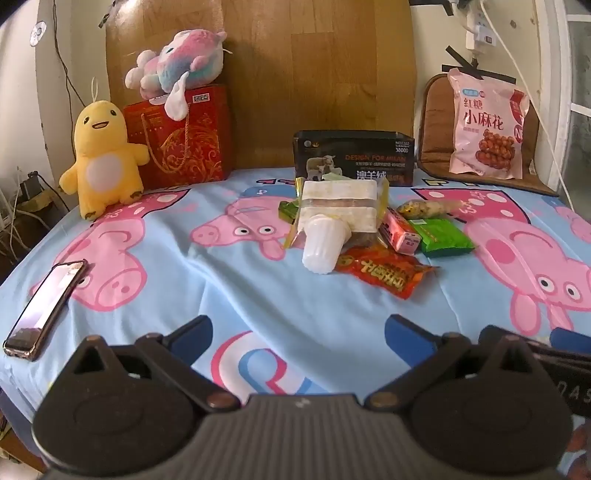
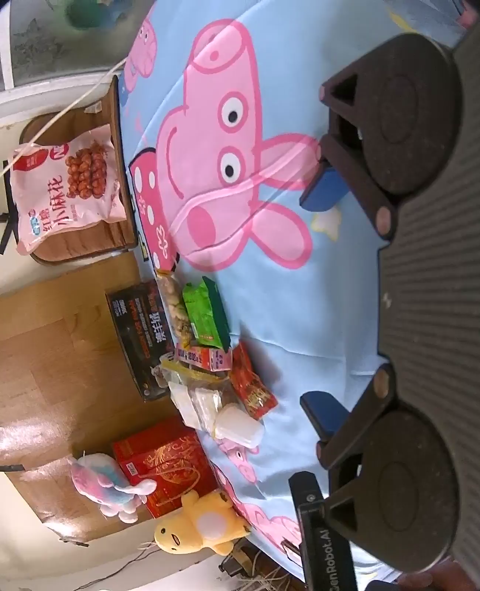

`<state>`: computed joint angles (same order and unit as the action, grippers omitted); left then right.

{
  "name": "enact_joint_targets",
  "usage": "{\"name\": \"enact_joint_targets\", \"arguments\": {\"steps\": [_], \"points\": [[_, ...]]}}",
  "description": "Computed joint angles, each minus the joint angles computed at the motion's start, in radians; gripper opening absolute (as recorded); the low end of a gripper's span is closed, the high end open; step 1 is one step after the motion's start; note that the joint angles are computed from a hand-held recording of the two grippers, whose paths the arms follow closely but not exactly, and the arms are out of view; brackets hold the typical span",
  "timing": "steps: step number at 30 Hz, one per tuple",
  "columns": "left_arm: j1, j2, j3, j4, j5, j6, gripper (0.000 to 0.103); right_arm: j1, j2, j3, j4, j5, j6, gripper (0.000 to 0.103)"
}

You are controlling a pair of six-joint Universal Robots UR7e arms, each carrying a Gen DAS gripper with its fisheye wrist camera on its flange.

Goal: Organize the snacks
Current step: 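Move the left gripper toward the clear white snack pack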

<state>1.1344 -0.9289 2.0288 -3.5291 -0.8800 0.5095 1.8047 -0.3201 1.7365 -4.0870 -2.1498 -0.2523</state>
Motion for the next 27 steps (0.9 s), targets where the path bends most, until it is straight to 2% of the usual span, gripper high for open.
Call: {"name": "enact_joint_targets", "arguments": {"steps": [5, 8, 10, 13, 15, 16, 18, 21, 23, 27], "points": [[0.025, 0.006, -0.036, 0.049, -0.026, -0.02, 0.103, 0.011, 0.022, -0.011, -0.06, -0.021, -0.075, 0.103], [0.046, 0.022, -0.071, 0.053, -0.031, -0.029, 0.103, 0.002, 0.013, -0.011, -0.051, -0.019, -0.061, 0.103], [0.058, 0.035, -0.091, 0.037, -0.037, -0.021, 0.103, -0.003, 0.018, -0.023, -0.066, -0.009, -0.087, 0.102], [0.074, 0.046, -0.106, -0.008, -0.069, 0.013, 0.103, -0.008, 0.032, -0.048, -0.082, 0.02, -0.147, 0.088], [0.082, 0.05, -0.119, -0.034, -0.088, 0.053, 0.103, -0.014, 0.033, -0.059, -0.057, 0.055, -0.164, 0.068], [0.085, 0.049, -0.128, -0.028, -0.09, 0.061, 0.103, -0.017, 0.032, -0.064, -0.04, 0.075, -0.175, 0.063], [0.096, 0.038, -0.157, 0.02, -0.104, 0.044, 0.103, -0.023, 0.02, -0.068, 0.022, 0.105, -0.178, 0.045], [0.121, 0.022, -0.215, 0.094, -0.146, -0.005, 0.103, -0.026, 0.002, -0.087, 0.097, 0.14, -0.194, 0.028], [0.134, 0.029, -0.262, 0.111, -0.162, -0.009, 0.103, -0.033, -0.019, -0.102, 0.159, 0.181, -0.196, 0.025], [0.173, 0.044, -0.356, 0.19, -0.287, -0.068, 0.103, -0.046, -0.049, -0.171, 0.296, 0.262, -0.197, 0.025]]}}
